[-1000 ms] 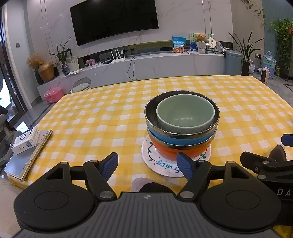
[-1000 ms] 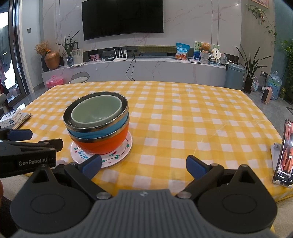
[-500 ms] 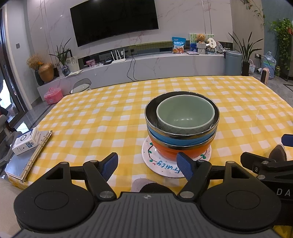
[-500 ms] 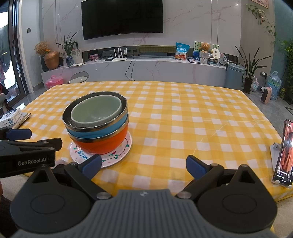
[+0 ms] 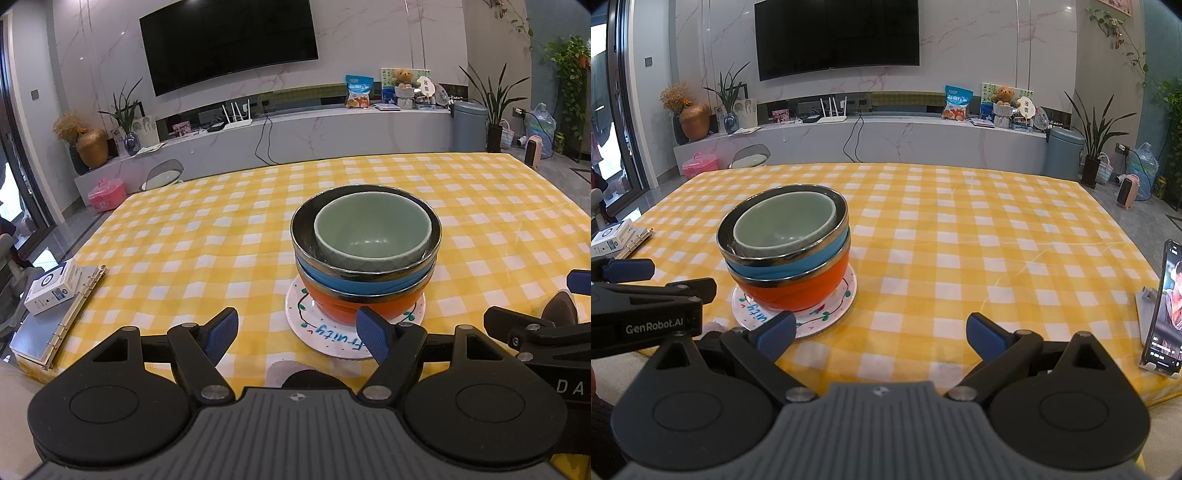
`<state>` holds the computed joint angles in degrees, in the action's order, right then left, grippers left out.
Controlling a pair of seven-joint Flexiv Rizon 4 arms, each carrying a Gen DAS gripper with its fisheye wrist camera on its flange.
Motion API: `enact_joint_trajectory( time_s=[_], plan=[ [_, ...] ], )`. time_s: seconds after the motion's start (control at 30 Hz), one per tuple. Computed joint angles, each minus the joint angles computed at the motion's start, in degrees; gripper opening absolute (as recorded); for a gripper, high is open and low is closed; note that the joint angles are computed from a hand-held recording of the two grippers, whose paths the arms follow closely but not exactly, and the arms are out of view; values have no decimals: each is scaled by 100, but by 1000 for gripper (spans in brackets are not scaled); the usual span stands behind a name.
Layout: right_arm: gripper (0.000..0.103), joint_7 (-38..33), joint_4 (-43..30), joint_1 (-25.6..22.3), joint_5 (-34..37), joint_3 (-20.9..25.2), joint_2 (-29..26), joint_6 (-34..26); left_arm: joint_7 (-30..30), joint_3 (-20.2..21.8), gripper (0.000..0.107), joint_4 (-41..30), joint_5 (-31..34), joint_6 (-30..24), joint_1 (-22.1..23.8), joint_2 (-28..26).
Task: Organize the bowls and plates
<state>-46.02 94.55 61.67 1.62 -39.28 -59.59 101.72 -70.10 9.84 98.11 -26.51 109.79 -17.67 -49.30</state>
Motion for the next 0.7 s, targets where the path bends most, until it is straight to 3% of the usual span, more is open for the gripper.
enact_joint_trajectory(
  time_s=[0.7],
  plan=[
    [97,9,11,-9,-18,10,17,-17,-14,-127,86,-8,125,31,116,37]
  ],
)
